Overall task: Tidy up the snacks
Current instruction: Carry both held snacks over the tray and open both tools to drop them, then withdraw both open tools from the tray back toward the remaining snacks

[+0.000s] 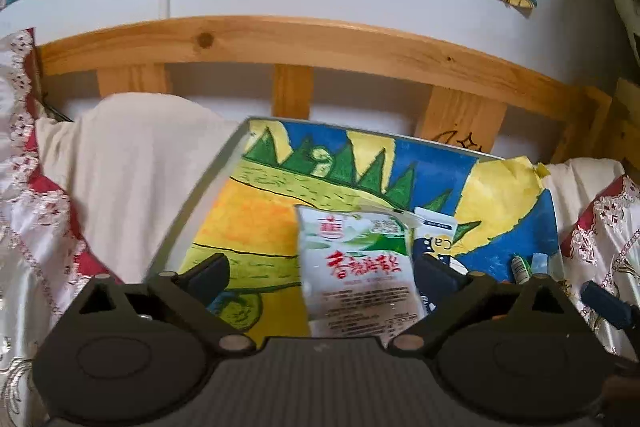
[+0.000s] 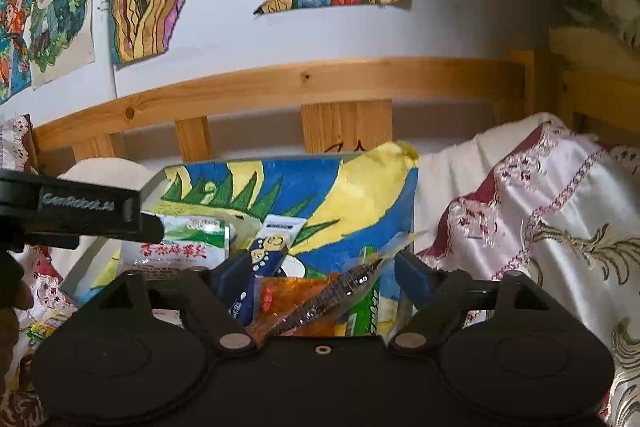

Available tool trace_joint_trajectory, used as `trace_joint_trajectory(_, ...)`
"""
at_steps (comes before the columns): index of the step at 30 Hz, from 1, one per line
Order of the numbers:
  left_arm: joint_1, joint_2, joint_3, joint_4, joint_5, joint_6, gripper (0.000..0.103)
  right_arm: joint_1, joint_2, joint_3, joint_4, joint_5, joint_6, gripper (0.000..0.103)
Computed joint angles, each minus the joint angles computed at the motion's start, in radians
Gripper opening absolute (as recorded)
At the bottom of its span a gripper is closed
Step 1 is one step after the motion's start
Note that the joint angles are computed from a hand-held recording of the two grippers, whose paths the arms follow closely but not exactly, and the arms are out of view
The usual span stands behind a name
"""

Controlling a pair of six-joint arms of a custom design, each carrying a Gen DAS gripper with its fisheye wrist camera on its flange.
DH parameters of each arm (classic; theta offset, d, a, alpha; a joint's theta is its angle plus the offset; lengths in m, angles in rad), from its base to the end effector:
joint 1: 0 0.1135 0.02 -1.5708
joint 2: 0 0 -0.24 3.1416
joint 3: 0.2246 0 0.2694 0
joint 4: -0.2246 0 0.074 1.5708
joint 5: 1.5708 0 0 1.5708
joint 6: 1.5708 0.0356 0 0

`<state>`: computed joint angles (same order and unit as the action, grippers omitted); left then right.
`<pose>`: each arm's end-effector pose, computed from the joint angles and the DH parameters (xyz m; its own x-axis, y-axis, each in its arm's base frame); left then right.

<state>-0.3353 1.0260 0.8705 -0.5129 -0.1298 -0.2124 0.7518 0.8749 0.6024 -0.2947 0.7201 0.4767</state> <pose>0.2377 -0.0780 0.2696 -0.6206 -0.0051 -0.7841 0.1018 0.9910 -0.0870 0.1769 0.1332 0.2307 -0.3979 0.1002 -0.9120 0.0849 0.9938 0.0722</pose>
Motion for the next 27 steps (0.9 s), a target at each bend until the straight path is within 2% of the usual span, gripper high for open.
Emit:
trace_joint_trajectory(4, 0.041, -0.071, -0.018, -0.039, 0.023, 0.008, 0.102, 0.061, -0.020, -0.004, 0.021, 0.086, -0.014, 0.097)
trace_joint_trajectory(11, 0.161, -0.261, -0.081, -0.118, 0.094, 0.008, 0.102, 0.231, -0.049, 0.019, -0.022, 0.248, 0.015, 0.102)
trace_joint_trajectory(16, 0.276, -0.429, -0.134, -0.195, 0.172, 0.080, 0.102, 0.399, -0.041, 0.064, -0.154, 0.387, 0.105, 0.102)
trace_joint_trajectory(23, 0.558, -0.576, -0.148, -0.351, 0.405, 0.237, 0.102, 0.580, 0.060, 0.184, -0.350, 0.502, 0.287, 0.102)
trace_joint_trajectory(27, 0.821, -0.611, -0.144, -0.443, 0.615, 0.397, 0.102, 0.678, 0.154, 0.266, -0.475, 0.545, 0.423, 0.102)
